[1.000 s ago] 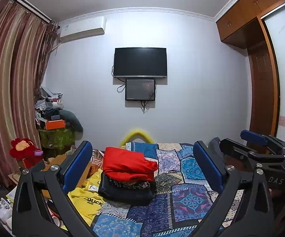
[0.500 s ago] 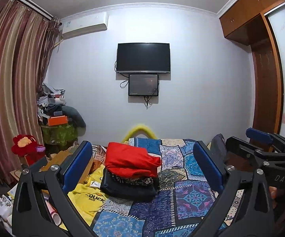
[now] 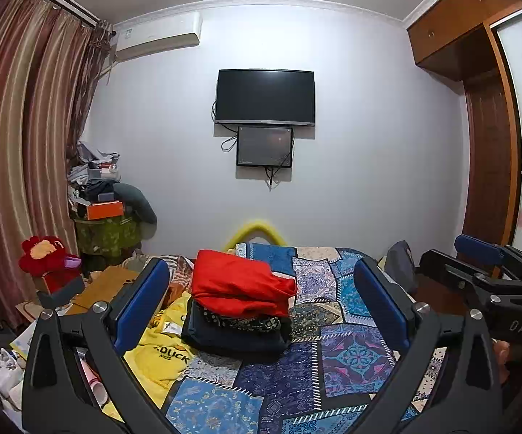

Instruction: Fold large clothes

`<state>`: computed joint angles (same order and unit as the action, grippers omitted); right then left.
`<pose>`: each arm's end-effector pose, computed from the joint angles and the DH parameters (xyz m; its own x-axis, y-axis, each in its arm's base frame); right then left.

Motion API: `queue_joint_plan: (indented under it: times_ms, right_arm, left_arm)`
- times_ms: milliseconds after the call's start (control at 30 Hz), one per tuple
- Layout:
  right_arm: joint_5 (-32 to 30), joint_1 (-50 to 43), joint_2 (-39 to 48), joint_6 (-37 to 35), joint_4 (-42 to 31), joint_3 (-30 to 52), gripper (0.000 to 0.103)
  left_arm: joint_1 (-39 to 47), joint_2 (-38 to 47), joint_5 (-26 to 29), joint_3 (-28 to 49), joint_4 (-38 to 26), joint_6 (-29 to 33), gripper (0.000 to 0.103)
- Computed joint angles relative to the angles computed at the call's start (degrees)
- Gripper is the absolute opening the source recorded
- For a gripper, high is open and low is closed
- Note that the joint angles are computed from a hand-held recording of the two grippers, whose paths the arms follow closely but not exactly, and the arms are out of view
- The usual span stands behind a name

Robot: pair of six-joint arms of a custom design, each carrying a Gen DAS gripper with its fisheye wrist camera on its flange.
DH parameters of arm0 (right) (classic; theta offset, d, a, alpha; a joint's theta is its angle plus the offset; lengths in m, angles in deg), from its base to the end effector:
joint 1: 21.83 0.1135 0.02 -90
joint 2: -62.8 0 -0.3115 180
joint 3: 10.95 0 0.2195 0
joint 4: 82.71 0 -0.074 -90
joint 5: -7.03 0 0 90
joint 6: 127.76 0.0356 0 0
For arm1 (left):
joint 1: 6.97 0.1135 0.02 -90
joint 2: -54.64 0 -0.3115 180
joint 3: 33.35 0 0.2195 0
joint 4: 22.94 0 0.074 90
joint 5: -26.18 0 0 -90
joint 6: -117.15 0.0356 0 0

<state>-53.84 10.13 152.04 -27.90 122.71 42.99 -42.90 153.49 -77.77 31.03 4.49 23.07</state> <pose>0.2625 0.1433 0.2801 -0.1529 0.0809 -0.9849 -0.0297 0.9958 0.0864 0.2938 -0.2023 0.2838 -0.1257 0.0058 -0.9920 0.3677 0.9290 -0.0411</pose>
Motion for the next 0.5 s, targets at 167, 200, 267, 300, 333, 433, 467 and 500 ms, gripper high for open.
queue_joint_plan:
  times_ms: [167, 200, 267, 300, 333, 433, 467, 500]
  right_arm:
    - [-0.3, -0.3, 0.3, 0.5, -0.8, 0.2, 0.087]
    - [-0.2, -0.3, 0.3, 0.6, -0.9, 0.2, 0.087]
    - [-0.4, -0.5, 0.4, 0.6, -1.0, 0.1, 0.087]
    - [-0.4, -0.5, 0.2, 0.6, -1.3, 0.2, 0.087]
    - [-0.3, -0.4, 0.2, 0.6, -1.2, 0.1, 0.087]
    - [-0.4, -0.6, -0.2, 0.7, -1.4, 0.0, 0.087]
    - [-0.4, -0.5, 0.0, 0.8, -1.0, -0.2, 0.087]
    - [-0.5, -0.5, -0.2, 0.9, -1.4, -0.1, 0.087]
  left_arm:
    - [0.2, 0.4, 1.0, 0.4, -0.7, -0.5, 0.102]
    - [0.2, 0.4, 1.1, 0.5, -0.8, -0.5, 0.102]
    - [0.1, 0.5, 1.0, 0.5, -0.8, -0.3, 0.102]
    - [0.1, 0.6, 1.0, 0.5, -0.8, -0.3, 0.102]
    - [0.1, 0.7, 1.1, 0.5, -0.8, -0.3, 0.102]
    - [0.3, 0.6, 2.6, 0.3, -0.6, -0.3, 0.102]
    - [0.4, 0.5, 2.8, 0.1, -0.7, -0.3, 0.102]
    - [0.4, 0.5, 3.0, 0.3, -0.9, -0.2, 0.102]
